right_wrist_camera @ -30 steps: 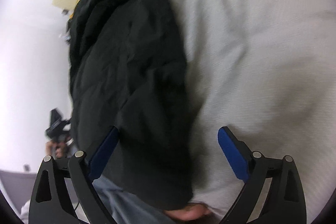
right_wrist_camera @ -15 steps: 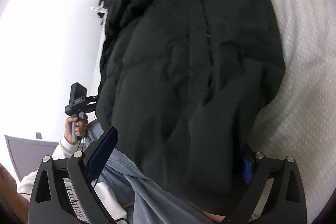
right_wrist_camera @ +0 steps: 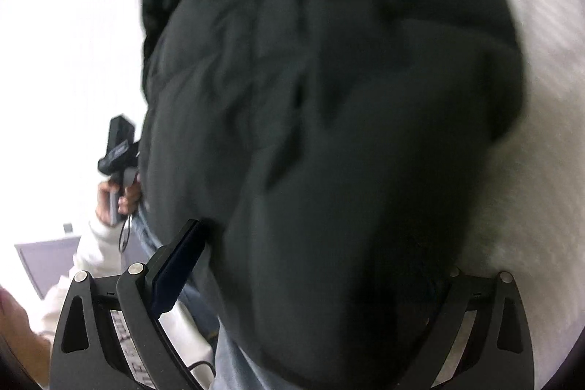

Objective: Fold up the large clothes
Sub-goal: 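Lift the hem with both tools and fold it toward the collar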

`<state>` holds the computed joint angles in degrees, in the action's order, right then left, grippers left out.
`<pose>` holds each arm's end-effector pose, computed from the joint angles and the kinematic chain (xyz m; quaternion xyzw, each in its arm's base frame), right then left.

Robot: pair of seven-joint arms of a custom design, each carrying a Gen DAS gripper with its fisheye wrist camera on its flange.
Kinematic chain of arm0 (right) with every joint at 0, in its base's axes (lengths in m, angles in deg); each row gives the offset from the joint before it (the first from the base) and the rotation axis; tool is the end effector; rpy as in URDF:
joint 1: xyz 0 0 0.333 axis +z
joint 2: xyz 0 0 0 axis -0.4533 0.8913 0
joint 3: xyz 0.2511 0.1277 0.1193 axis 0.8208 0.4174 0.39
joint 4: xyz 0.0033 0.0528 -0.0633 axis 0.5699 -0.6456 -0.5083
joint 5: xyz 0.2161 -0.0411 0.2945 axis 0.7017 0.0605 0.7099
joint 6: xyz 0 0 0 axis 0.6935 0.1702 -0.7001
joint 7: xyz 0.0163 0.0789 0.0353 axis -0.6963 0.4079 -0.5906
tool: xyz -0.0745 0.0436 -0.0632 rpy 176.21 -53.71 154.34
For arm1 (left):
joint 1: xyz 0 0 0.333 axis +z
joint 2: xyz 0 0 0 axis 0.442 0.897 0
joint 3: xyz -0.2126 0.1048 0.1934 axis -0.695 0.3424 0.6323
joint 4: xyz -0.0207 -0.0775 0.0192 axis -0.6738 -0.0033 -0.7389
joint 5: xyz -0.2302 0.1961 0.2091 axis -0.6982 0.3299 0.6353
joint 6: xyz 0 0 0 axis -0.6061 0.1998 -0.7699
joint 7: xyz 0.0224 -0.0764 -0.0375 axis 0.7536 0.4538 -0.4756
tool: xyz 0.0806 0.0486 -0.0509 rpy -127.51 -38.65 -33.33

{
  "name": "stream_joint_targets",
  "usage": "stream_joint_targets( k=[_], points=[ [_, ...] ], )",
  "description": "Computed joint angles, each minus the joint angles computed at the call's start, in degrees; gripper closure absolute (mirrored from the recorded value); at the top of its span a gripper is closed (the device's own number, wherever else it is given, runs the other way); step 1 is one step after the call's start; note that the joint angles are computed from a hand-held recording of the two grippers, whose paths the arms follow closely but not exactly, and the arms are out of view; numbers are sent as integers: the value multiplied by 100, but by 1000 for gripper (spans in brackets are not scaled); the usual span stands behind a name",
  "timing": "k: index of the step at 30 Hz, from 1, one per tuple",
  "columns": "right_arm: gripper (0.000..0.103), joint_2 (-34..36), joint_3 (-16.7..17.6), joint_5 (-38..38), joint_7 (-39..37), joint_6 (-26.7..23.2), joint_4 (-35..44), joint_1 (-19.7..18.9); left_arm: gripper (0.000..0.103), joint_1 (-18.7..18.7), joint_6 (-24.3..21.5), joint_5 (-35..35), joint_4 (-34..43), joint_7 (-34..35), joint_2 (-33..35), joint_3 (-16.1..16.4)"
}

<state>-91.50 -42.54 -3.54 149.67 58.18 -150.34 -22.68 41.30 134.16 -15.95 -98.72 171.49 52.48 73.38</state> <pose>0.3891 0.0380 0.5979 -0.6261 0.6475 0.3495 0.2580 0.5150 0.0920 0.5355 0.7408 -0.6140 0.1377 0.2349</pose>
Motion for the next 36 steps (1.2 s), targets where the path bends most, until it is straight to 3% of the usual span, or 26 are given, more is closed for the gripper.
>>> stream_joint_targets(
  k=[3,5,7,9,12,15,25,28,36],
  points=[
    [4,2,-25,130,-228,-12,38,58,9,51,-240,-476,80,419,-4,13],
    [8,-23,-14,133,-409,-1,112,90,21,60,-301,-702,38,692,-104,20],
    [26,-62,41,62,-589,45,201,137,35,57,-309,-965,2,899,-201,40],
    [48,-119,94,-61,-717,108,333,180,60,69,-281,-1213,-73,1133,-340,92],
    [80,-260,242,-281,-663,407,442,212,86,83,-143,-1565,-174,1206,-531,184],
    [91,-436,409,-621,-563,783,588,299,91,115,94,-1913,-361,1303,-711,297],
    [96,-1103,433,-1069,194,1974,991,587,96,377,-55,-2709,-177,1351,-1122,814],
    [96,-1438,333,-1084,369,2136,900,692,97,526,-443,-2911,140,1396,-1131,1090],
    [96,-2365,367,-1191,1066,2310,610,924,97,703,-1240,-2905,421,1180,-1645,1458]
  ],
)
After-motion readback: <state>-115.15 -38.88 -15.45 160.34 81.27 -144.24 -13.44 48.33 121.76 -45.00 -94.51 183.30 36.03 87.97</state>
